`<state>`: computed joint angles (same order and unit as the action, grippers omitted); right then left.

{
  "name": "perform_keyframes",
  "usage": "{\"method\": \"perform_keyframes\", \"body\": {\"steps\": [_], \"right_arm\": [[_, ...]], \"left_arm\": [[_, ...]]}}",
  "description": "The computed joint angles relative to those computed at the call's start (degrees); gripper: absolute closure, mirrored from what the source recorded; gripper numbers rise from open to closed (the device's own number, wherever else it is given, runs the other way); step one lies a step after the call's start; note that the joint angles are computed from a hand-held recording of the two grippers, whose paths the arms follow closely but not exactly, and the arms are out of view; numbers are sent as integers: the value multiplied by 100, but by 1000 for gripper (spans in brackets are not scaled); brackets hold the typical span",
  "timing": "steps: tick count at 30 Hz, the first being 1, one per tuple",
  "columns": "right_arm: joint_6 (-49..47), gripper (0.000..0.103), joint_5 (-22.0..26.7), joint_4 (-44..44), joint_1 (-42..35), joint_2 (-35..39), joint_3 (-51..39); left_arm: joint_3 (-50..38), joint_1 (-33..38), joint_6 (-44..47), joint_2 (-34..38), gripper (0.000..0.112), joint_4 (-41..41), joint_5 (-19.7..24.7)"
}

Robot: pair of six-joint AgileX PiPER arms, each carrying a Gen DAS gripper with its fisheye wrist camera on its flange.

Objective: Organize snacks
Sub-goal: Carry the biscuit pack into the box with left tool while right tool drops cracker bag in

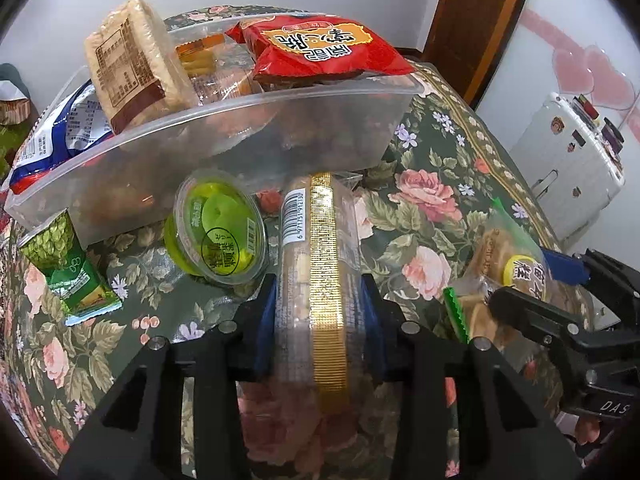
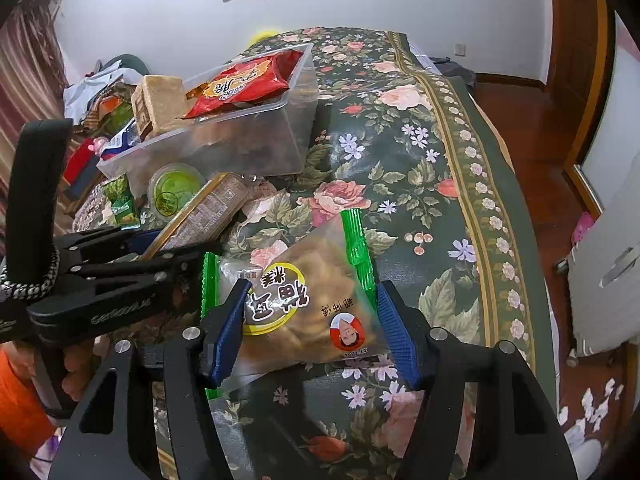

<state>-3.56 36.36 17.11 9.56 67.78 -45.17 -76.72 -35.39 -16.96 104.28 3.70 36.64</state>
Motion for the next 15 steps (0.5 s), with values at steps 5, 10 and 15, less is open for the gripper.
{"method": "perform_keyframes", "body": {"steps": [5,10,15], "right_arm": [[132,48,37,-106,31,-30,-72],[220,50,69,-160,109,-83,-188],[624,50,69,-560,378,-163,-461]], "left_arm": [[379,58,43,-398,74,-123,-112],[738,169,109,-1064,76,-164,-214],[838,207,-3,-1631,76,7,-165]]}}
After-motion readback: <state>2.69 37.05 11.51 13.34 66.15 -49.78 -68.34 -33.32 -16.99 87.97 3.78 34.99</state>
